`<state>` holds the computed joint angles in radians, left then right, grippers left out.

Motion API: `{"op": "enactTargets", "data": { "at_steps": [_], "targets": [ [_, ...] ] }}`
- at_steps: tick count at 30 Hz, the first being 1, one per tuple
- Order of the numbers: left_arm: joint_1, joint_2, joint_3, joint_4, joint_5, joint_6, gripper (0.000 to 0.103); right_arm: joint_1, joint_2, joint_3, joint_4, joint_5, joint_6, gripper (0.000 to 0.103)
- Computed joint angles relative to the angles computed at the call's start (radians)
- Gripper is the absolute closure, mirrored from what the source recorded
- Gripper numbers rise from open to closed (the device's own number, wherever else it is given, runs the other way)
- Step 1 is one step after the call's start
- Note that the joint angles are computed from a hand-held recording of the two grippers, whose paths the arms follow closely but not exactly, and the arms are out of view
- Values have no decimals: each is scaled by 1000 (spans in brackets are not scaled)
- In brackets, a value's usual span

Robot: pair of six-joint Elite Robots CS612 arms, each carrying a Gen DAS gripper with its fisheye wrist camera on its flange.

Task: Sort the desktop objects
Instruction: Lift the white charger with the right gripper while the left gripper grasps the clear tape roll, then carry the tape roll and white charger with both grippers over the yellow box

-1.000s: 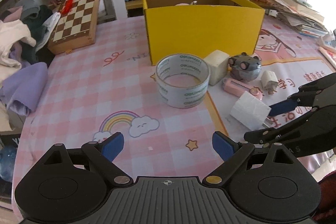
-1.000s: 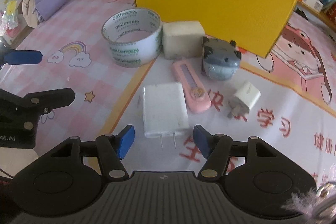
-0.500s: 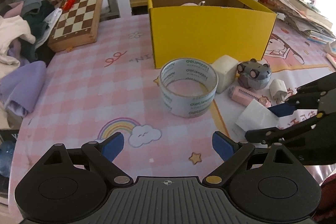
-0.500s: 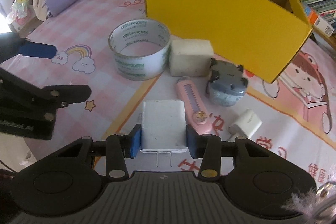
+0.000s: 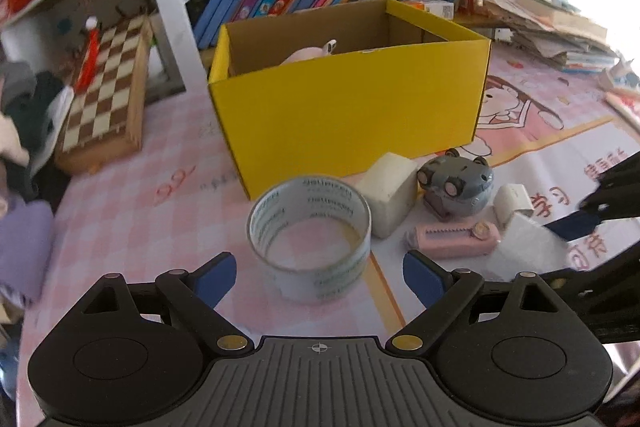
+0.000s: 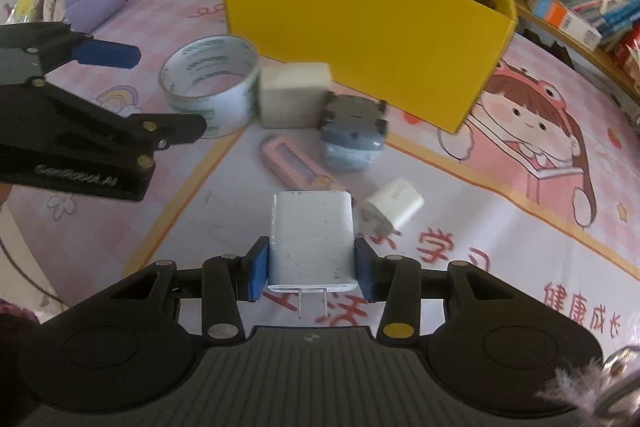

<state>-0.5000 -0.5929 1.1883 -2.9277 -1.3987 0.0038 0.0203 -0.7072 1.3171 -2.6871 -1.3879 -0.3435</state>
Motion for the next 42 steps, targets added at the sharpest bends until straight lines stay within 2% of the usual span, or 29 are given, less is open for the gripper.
{"op": "enactTargets", "data": {
  "at_steps": [6,10,13,19,25,26,32,42],
  "targets": [
    [5,35,-65,57,15,-53,11,-12,-11,23,-26,6,4,62],
    [16,50,-98,96,-8,-124,11,-17,-15,31,-31,5,7,62],
    [21,61,-117,111,-20,-147,11,-21,-16,33,-32,4,10,62],
    [22,78,-146,132,-22,-159,12,-22,-15,31,-29,9,1,62],
    [20,93,-169,133,-13,-131,12,-22,-15,32,-25,12,-3,62],
    [21,93,-167,127,-21,-129,18,-22,-15,33,-25,11,-1,62],
    [26,75,-127,82,-37,-141,19,-19,-22,44,-42,10,9,62],
    [32,-4,8,-12,-89,-150,19,-9,-40,76,-89,18,42,62]
  ]
}}
